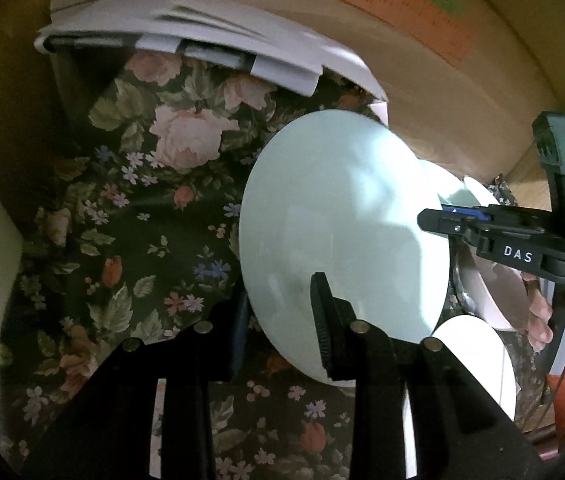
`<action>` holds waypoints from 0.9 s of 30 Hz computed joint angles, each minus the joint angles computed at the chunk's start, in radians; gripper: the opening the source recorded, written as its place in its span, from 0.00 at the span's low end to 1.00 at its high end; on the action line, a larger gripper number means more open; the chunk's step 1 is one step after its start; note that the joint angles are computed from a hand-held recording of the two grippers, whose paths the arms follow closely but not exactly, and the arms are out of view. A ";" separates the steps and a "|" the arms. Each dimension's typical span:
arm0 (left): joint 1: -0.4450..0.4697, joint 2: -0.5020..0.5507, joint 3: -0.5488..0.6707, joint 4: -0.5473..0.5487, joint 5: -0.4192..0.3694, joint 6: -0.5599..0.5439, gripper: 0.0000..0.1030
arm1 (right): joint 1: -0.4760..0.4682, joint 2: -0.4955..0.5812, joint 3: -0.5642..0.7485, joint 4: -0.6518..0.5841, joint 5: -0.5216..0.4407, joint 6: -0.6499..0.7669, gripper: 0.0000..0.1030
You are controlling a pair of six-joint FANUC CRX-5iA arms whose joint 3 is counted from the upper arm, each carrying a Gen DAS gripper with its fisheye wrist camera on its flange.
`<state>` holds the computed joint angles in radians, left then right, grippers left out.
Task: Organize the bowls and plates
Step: 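Lift the mint green plate with both tools and carry it over the white plate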
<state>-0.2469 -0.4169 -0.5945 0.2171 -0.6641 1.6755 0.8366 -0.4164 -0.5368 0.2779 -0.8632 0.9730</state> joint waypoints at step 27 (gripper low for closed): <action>-0.065 -0.153 -0.002 -0.130 -0.001 0.125 0.29 | 0.109 -0.207 -0.125 0.127 0.004 -0.197 0.20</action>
<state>-0.3115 -0.5702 -0.5962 0.0871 -0.6654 1.8007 0.9457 -0.6236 -0.6616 0.4053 -0.8593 0.7764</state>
